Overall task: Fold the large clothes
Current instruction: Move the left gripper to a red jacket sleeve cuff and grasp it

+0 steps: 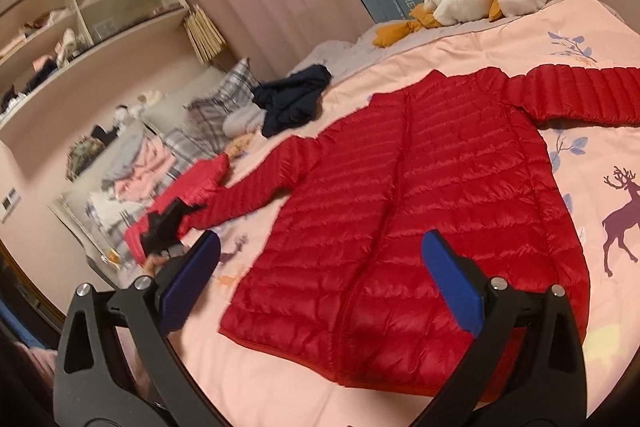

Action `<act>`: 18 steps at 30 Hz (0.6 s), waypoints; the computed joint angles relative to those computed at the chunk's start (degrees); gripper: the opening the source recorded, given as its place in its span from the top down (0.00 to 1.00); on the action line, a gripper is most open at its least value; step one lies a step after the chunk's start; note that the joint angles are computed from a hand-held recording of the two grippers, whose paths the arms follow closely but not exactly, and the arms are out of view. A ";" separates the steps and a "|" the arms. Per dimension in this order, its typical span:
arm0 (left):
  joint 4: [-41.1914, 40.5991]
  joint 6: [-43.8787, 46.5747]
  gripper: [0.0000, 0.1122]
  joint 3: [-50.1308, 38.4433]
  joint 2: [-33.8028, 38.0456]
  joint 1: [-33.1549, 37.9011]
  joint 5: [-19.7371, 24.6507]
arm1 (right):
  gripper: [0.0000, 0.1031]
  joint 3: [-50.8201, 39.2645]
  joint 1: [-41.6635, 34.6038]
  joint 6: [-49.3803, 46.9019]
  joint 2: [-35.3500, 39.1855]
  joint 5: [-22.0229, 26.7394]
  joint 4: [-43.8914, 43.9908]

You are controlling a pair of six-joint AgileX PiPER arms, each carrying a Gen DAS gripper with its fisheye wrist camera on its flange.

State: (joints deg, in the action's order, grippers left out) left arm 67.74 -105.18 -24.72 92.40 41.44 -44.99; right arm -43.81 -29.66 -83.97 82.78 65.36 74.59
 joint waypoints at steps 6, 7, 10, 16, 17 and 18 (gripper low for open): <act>-0.77 -0.98 0.10 -7.93 7.88 3.94 -5.01 | 0.02 -1.44 4.01 1.73 2.82 -5.23 0.50; -0.98 -1.66 0.10 -9.38 9.00 3.87 -4.79 | 0.02 -1.80 4.48 2.14 3.33 -5.80 0.61; -4.06 -1.52 0.10 -12.52 10.65 2.10 -2.23 | 0.02 -2.44 6.13 2.78 4.19 -7.75 1.14; -8.07 -1.09 0.10 -16.89 12.84 0.74 1.86 | 0.02 -3.68 9.50 3.73 5.23 -11.07 1.03; -8.63 -0.87 0.10 -16.83 12.82 0.80 2.01 | 0.02 -3.73 9.96 3.70 5.35 -11.61 1.01; -9.66 -0.50 0.10 -16.54 12.61 0.77 2.63 | 0.02 -3.74 10.37 3.73 5.38 -12.22 0.97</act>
